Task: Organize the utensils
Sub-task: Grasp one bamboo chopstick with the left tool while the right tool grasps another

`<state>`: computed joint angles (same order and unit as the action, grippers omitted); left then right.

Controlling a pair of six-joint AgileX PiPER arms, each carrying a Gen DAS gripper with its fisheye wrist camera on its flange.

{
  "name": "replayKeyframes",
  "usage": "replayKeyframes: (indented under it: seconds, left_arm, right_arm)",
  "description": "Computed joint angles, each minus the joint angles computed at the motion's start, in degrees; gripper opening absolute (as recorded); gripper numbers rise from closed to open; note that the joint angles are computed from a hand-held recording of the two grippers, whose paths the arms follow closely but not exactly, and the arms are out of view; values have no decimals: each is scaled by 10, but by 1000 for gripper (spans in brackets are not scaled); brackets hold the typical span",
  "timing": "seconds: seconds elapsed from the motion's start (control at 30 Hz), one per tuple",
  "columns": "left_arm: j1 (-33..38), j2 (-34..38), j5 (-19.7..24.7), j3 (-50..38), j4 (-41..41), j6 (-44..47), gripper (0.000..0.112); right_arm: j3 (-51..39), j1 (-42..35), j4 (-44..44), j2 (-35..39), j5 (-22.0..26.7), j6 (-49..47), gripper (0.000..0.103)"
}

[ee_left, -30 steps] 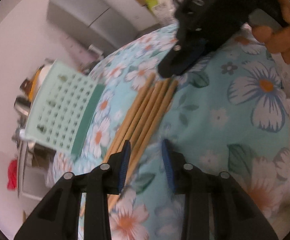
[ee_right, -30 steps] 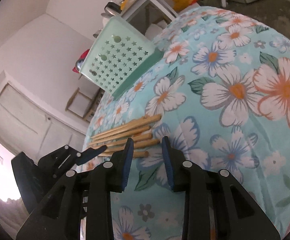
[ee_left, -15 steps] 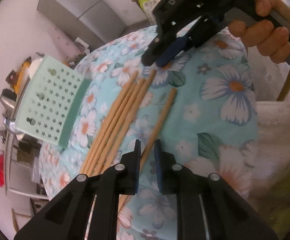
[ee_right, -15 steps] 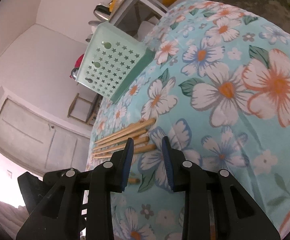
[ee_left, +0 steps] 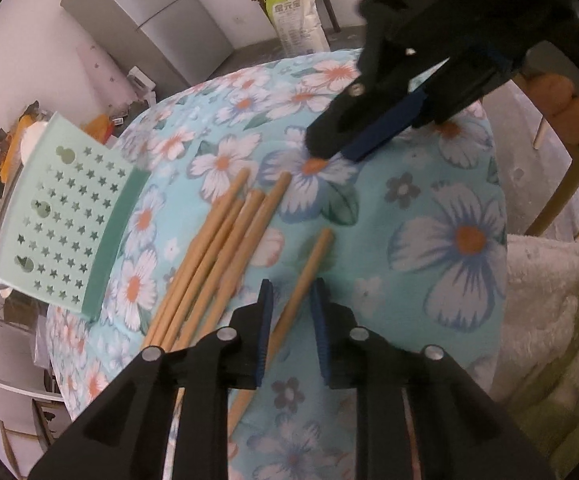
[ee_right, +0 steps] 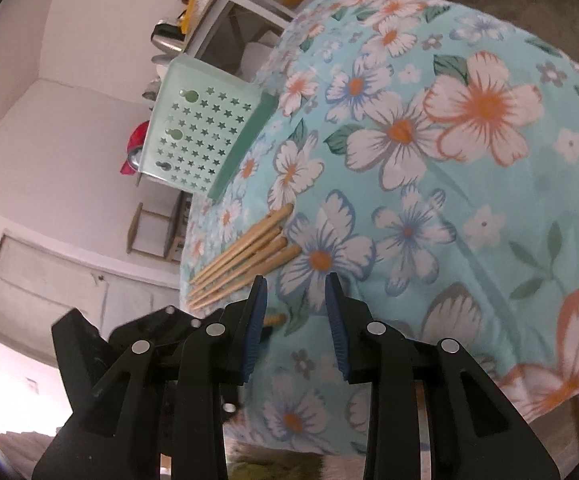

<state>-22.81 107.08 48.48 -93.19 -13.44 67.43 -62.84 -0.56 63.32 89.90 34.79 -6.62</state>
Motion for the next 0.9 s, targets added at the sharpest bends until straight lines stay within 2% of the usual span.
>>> replayKeyframes:
  seconds: [0.1,0.33,0.43,0.63,0.73,0.9]
  left_arm:
    - [-3,-17,-19,22,-1,3,14]
    - [41,-54,-13,7,-35,16,6]
    - [69,-46,15,-39,-50,-9,5]
    - [117,-13,63,-144,-92,-75,5]
    - [139,16,94,-211,-114,-126,5]
    - [173,82,146,-341,-149,-232,5]
  right_arm:
    - [-18,2,26,19,10,3,31]
    - [-50,12,102,73,22,6,31]
    - [-70,20,76,87,10,54,30]
    - [-74,35,54,98,-33,127,18]
    - [-61,35,72,97,-49,126,11]
    - [-59,34,83,97,-62,128,8]
